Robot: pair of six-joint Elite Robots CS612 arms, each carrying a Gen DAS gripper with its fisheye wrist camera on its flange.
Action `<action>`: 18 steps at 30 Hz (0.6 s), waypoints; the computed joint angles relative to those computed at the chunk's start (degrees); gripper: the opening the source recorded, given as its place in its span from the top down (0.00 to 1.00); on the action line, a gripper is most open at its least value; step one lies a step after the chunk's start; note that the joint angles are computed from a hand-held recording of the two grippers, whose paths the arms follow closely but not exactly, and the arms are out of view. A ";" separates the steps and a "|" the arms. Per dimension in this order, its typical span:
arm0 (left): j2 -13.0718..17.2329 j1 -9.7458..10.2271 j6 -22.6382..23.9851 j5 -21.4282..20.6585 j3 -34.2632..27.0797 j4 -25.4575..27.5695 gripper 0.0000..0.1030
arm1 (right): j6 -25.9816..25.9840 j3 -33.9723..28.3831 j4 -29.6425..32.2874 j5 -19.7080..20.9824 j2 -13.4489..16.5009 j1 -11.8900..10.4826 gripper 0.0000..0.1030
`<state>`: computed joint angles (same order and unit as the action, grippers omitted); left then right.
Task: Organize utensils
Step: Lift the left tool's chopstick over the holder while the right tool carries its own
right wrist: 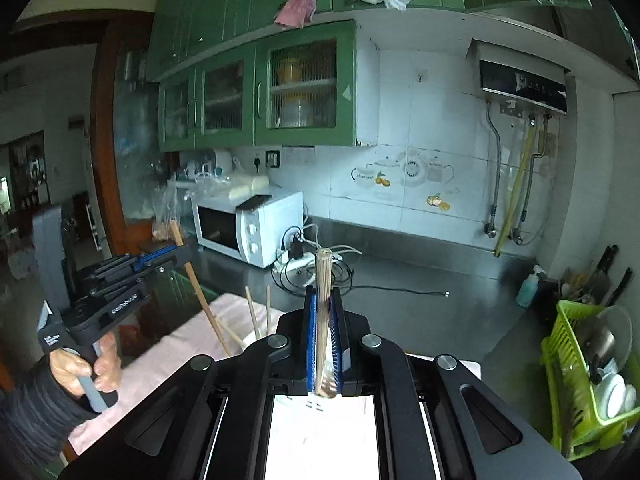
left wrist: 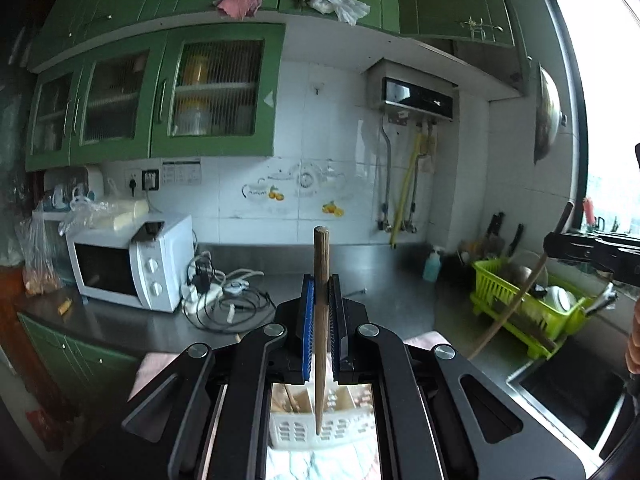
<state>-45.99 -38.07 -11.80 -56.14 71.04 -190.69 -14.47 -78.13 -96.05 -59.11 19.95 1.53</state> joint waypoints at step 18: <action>5.96 3.00 -3.99 1.07 -7.55 4.31 0.95 | 2.09 8.71 -7.27 -1.51 -1.36 1.20 0.94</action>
<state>-40.04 -35.07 -15.79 -55.07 63.50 -186.38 -12.38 -69.43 -103.33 -60.62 18.59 2.74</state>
